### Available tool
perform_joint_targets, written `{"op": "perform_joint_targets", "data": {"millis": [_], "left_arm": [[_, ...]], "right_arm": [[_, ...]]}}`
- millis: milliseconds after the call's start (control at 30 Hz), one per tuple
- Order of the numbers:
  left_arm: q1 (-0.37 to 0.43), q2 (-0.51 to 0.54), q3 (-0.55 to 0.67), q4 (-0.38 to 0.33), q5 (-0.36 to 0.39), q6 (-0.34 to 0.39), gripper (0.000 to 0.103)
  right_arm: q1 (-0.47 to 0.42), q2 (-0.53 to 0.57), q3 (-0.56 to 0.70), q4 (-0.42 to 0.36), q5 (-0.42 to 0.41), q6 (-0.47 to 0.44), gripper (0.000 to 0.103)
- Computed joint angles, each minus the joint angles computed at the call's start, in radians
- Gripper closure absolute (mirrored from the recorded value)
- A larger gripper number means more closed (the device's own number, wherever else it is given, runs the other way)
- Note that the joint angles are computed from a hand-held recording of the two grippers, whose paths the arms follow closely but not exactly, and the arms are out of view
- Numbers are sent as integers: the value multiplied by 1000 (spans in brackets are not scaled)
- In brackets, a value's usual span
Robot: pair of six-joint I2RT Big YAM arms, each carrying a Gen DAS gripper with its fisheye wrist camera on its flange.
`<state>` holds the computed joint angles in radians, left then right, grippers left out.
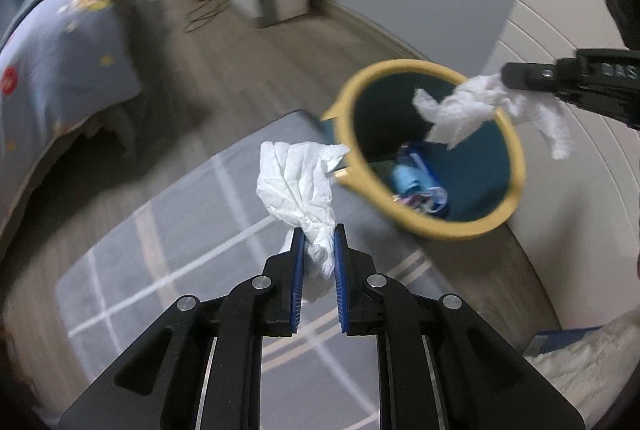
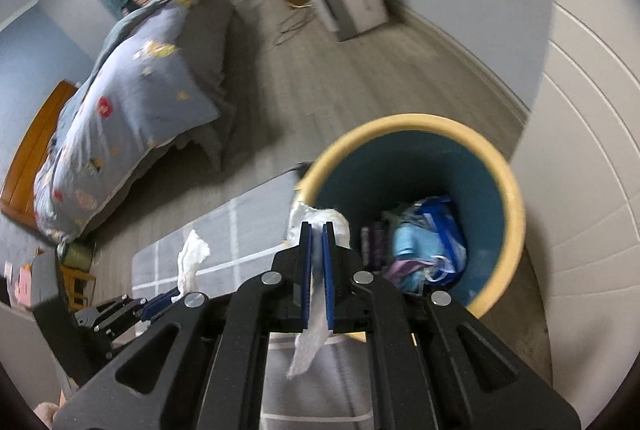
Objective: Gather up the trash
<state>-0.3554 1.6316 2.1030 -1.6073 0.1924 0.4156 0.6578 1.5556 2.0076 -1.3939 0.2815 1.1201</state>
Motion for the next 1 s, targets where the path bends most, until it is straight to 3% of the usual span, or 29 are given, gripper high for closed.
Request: {"op": "perform_joint_targets", "data": {"millis": [233, 367, 400, 433, 467, 633, 700, 767, 800, 833, 933, 1000], "left_arm": [[-90, 72, 42, 29, 86, -39, 88], [-121, 95, 62, 67, 89, -62, 61], [-123, 96, 64, 72, 95, -64, 52], [-125, 97, 69, 76, 94, -65, 50], [-125, 92, 64, 87, 93, -59, 48], [-109, 69, 47, 86, 110, -80, 46], [-92, 32, 18, 103, 123, -82, 27], [-79, 0, -5, 116, 124, -76, 17], [-73, -14, -11, 120, 119, -75, 10], [-67, -26, -14, 123, 113, -76, 9], [-52, -66, -28, 126, 98, -102, 6], [-45, -86, -23, 109, 97, -108, 6]], "right_arm": [[-65, -84, -154, 41, -25, 38, 98], [-94, -111, -202, 72, -44, 34, 90], [-98, -116, -208, 72, -38, 36, 82], [-100, -118, -211, 71, -36, 35, 72], [-101, -121, -215, 72, -34, 35, 69], [-87, -114, -192, 31, -17, 23, 69], [-71, -110, -173, 2, -2, 23, 67], [-44, -113, -151, -28, 14, 35, 50], [-28, -115, -138, -44, 27, 38, 37], [-9, -114, -121, -62, 46, 39, 27], [79, -96, -43, -186, 149, 42, 10], [123, -87, -11, -249, 200, 76, 5]]}}
